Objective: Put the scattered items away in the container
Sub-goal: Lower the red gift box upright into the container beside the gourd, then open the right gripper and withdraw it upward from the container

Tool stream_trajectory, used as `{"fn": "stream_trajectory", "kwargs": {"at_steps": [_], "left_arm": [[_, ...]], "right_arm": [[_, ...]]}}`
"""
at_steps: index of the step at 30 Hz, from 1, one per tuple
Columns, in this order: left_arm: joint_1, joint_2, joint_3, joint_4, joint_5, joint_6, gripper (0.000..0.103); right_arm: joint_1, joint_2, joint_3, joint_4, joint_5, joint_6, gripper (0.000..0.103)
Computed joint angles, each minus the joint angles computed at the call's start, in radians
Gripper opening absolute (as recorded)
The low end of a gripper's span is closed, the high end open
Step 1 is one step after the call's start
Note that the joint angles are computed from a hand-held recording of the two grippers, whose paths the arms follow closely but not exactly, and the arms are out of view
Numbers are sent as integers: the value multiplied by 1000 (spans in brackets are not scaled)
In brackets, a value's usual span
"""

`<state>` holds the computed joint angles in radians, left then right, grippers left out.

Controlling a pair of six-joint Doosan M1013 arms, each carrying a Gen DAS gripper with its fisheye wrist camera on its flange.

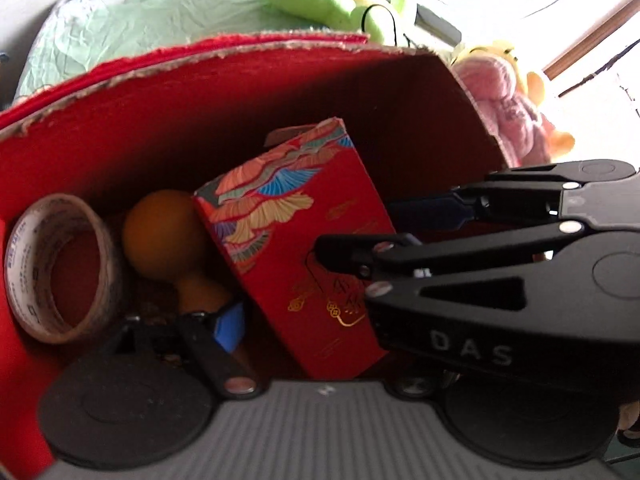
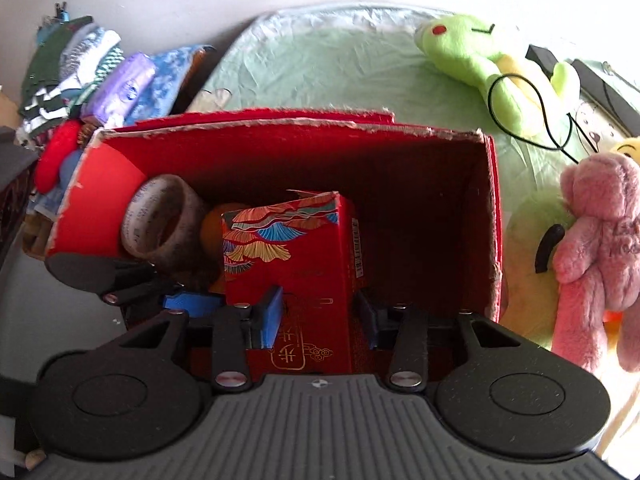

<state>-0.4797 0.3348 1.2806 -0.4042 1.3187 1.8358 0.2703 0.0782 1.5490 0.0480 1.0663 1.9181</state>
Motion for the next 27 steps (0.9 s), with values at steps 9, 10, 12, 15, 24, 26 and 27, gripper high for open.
{"fn": "stream_trajectory", "kwargs": {"at_steps": [9, 10, 12, 15, 24, 26, 27], "left_arm": [[-16, 44, -59, 17, 47, 14, 88], [-14, 48, -63, 10, 51, 11, 88], [-10, 55, -65, -7, 62, 6, 87], [-7, 63, -72, -24, 73, 9, 87], [-39, 80, -104, 28, 80, 12, 86], [-50, 93, -122, 40, 93, 11, 86], [-55, 100, -132, 44, 102, 7, 86]], "right_arm": [[-12, 1, 1, 21, -14, 28, 40], [-12, -6, 7, 20, -30, 34, 41], [-14, -19, 19, 29, -66, 33, 45], [-14, -37, 32, 27, -111, 37, 50], [-38, -110, 99, 7, -240, 144, 54], [-47, -125, 113, 21, -261, 155, 52], [-51, -132, 119, 29, -269, 156, 50]]}}
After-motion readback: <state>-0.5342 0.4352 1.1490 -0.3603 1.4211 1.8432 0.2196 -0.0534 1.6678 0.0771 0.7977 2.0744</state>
